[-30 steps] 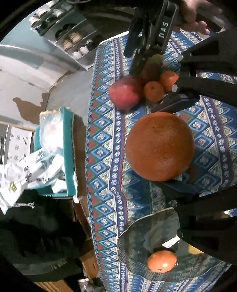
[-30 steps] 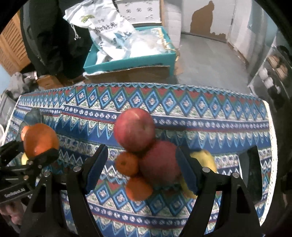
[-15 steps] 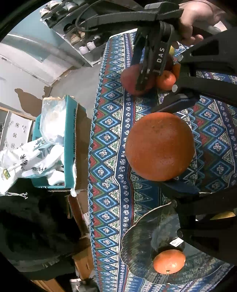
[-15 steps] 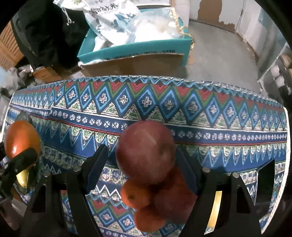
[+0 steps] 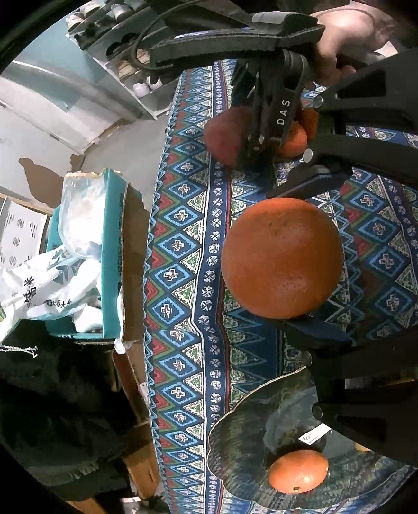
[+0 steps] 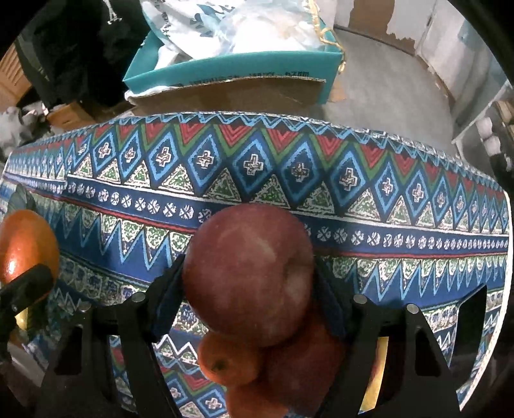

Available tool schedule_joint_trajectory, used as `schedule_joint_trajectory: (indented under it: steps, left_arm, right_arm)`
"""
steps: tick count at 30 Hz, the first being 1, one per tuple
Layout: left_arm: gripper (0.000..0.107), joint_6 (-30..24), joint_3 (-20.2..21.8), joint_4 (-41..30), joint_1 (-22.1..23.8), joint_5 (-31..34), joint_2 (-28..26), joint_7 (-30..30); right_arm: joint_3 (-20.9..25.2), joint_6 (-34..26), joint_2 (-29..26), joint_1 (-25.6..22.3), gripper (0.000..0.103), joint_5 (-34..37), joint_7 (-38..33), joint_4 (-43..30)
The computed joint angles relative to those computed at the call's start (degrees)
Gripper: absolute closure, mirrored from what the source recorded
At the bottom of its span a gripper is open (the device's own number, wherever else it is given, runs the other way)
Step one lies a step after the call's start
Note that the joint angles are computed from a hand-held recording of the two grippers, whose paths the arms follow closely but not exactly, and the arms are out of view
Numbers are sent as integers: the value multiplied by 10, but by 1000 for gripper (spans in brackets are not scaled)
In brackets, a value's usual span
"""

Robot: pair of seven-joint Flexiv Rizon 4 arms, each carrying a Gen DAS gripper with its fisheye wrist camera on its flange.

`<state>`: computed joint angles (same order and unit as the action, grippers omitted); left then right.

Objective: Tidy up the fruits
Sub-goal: 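Lift the orange with the left gripper while the right gripper lifts the apple toward the plate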

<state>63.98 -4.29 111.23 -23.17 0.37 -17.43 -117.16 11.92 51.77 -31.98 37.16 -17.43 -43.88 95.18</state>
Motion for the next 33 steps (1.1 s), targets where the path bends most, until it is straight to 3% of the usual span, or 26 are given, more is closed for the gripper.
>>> schedule_joint_trajectory:
  steps: [10, 33]
  left_arm:
    - [40, 0, 4, 9, -3, 18, 24, -12]
    - [40, -9, -14, 45, 0, 100, 135, -73]
  right_arm:
    - [-23, 58, 41, 18, 29, -67, 60, 66]
    - [-13, 96, 152, 18, 29, -190, 174, 134]
